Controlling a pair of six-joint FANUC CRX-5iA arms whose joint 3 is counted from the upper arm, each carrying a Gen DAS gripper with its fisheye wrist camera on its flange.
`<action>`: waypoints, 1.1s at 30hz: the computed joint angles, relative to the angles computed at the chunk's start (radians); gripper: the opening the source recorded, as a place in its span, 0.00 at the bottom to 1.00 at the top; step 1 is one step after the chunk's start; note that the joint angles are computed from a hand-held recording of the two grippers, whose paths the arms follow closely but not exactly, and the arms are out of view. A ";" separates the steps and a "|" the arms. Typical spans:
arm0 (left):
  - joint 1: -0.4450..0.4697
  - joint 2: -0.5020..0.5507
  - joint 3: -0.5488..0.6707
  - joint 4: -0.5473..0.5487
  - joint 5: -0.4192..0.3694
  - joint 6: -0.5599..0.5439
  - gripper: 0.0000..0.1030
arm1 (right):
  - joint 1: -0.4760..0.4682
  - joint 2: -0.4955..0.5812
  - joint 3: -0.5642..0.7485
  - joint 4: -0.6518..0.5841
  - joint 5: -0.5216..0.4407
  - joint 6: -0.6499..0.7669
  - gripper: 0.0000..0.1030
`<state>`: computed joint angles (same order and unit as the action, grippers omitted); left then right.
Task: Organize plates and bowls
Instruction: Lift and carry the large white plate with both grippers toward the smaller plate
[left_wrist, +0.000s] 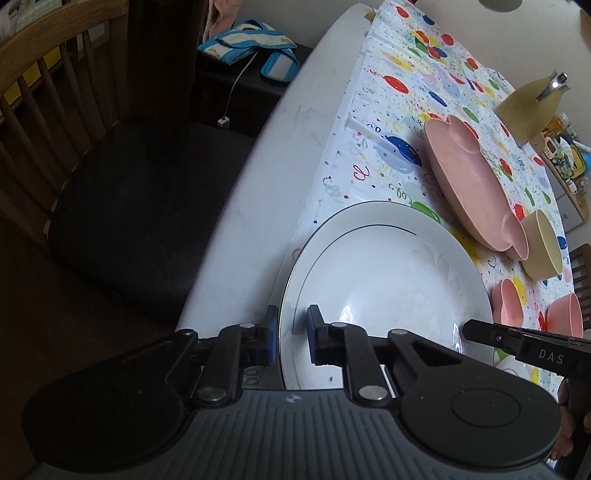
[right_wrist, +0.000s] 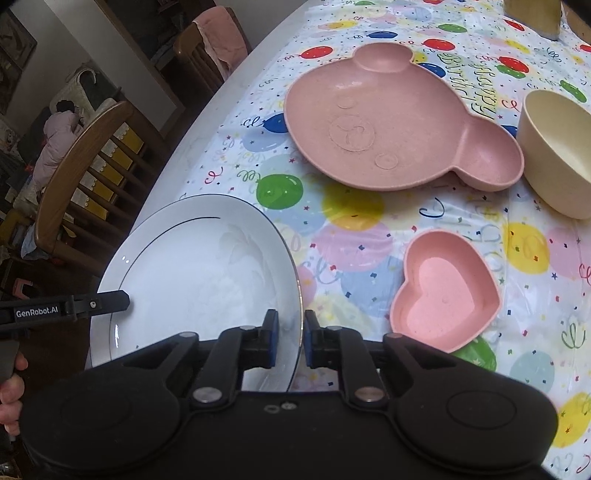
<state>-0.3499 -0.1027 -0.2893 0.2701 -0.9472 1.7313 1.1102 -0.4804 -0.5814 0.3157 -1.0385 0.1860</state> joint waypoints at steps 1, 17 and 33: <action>-0.002 -0.001 0.002 -0.005 -0.001 0.006 0.15 | -0.002 -0.002 -0.001 -0.003 0.002 0.000 0.10; 0.021 -0.109 -0.096 0.053 -0.030 -0.028 0.14 | 0.117 -0.079 -0.027 0.009 -0.072 -0.112 0.08; 0.026 -0.239 -0.183 0.043 -0.100 -0.072 0.14 | 0.371 -0.154 -0.063 0.056 -0.180 -0.349 0.08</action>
